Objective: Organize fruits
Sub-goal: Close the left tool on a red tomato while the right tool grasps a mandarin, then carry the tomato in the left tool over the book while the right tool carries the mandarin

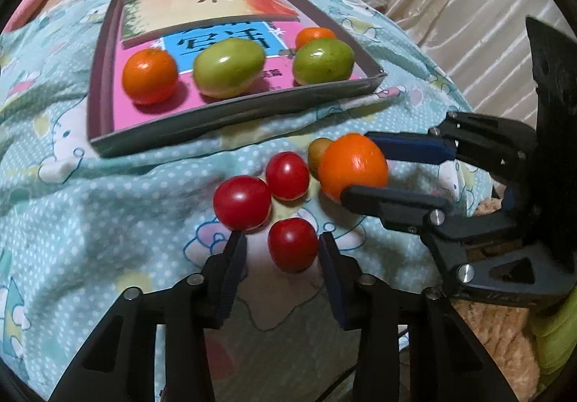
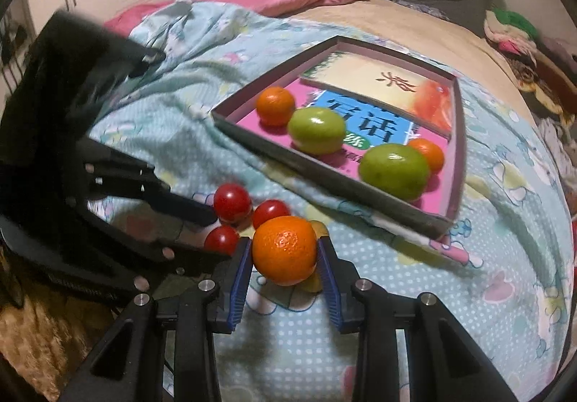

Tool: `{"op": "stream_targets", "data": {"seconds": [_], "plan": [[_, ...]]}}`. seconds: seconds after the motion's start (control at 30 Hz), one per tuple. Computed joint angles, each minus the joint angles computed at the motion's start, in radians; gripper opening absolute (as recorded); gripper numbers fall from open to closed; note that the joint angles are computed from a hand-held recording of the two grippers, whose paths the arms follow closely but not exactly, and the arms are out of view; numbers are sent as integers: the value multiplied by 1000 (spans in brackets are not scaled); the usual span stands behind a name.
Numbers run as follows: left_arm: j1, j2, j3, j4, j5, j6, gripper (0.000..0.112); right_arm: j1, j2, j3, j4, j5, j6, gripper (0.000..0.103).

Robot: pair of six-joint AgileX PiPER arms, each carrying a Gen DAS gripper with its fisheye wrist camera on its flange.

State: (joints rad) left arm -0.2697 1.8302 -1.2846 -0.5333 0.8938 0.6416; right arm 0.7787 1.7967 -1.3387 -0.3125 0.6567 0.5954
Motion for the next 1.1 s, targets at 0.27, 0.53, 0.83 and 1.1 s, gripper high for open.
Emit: {"op": "stream_targets", "data": {"seconds": [0.27,0.53,0.83,1.1], "plan": [[-63,16,-18,66,-59,-52,29,-40,-24,34,28,-34,30,36],[-21,-16,-1,-17,-47,8,29,-71,-50,68,72,-86,27,36],[48,-111,34,-131,-43,73,29,-80,-128,145,-6,-191,145,36],[98,-130,10,-137,-74,49,29,-65,-163,169,-200,-216,336,36]]}}
